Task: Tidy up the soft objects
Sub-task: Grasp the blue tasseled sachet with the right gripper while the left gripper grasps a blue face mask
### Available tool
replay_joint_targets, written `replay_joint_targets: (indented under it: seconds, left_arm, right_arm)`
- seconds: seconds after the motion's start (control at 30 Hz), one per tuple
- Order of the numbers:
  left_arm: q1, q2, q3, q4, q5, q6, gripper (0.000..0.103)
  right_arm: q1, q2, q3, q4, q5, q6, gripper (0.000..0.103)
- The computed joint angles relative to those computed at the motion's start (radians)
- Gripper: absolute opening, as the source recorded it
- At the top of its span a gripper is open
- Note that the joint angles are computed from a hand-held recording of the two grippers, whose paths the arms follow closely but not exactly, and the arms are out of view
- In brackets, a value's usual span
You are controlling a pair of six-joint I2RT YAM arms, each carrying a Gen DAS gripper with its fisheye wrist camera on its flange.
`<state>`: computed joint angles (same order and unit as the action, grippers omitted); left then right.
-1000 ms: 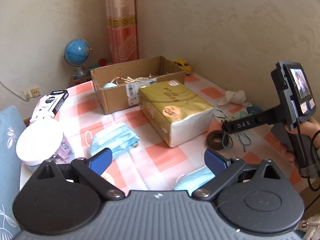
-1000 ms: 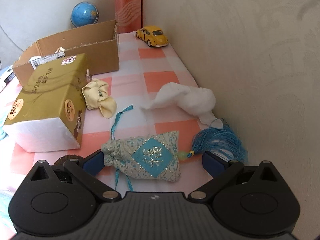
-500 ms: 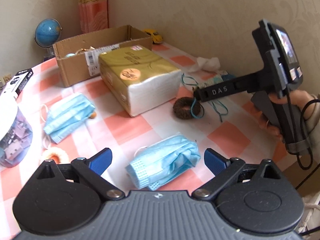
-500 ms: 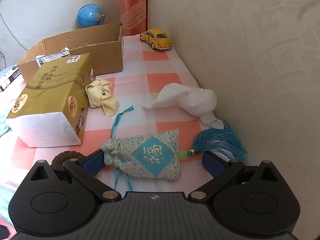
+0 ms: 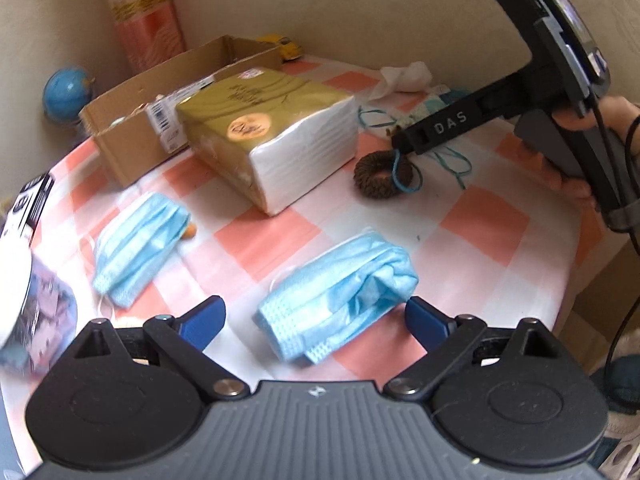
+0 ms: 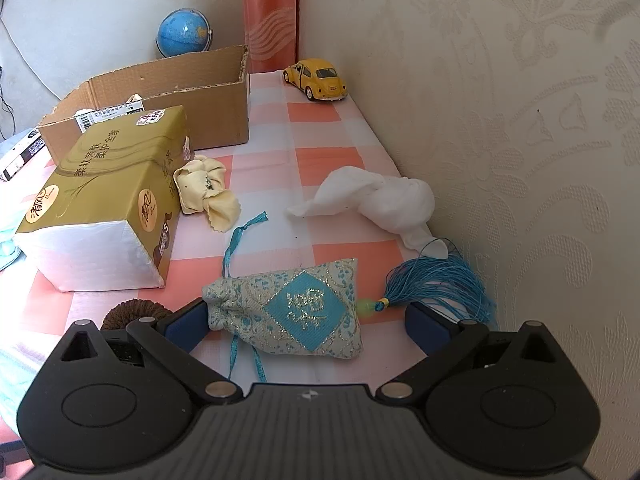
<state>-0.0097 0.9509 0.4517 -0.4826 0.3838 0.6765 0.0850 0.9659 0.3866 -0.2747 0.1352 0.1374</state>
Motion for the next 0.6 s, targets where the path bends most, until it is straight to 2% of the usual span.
replay_joint_targets:
  seconds: [0.13, 0.2, 0.27, 0.37, 0.47, 0.57, 0.6]
  left_arm:
    - [-0.05, 0.067, 0.029, 0.023, 0.007, -0.014, 0.09]
    - [-0.067, 0.097, 0.055, -0.014, 0.037, -0.01, 0.089]
    - [-0.069, 0.103, 0.073, -0.075, 0.073, 0.033, 0.089]
    - [-0.072, 0.084, 0.082, -0.138, 0.076, 0.107, 0.087]
    - [-0.06, 0.082, 0.089, -0.148, 0.066, 0.143, 0.077]
    - [-0.041, 0.109, 0.096, -0.119, 0.076, 0.114, 0.064]
    - [-0.033, 0.121, 0.101, -0.118, 0.09, 0.103, 0.056]
  right_arm:
    - [0.003, 0.0, 0.0, 0.0, 0.002, 0.002, 0.103]
    - [0.003, -0.001, -0.001, 0.0, 0.002, 0.002, 0.103]
    - [0.002, -0.002, -0.001, -0.001, 0.0, 0.0, 0.103]
    - [-0.004, -0.006, -0.003, -0.002, -0.01, -0.01, 0.103]
    - [-0.007, -0.014, -0.011, 0.006, -0.012, -0.014, 0.103]
    - [-0.011, -0.027, -0.026, 0.022, -0.017, -0.023, 0.103]
    - [-0.016, -0.03, -0.029, 0.024, -0.022, -0.029, 0.103]
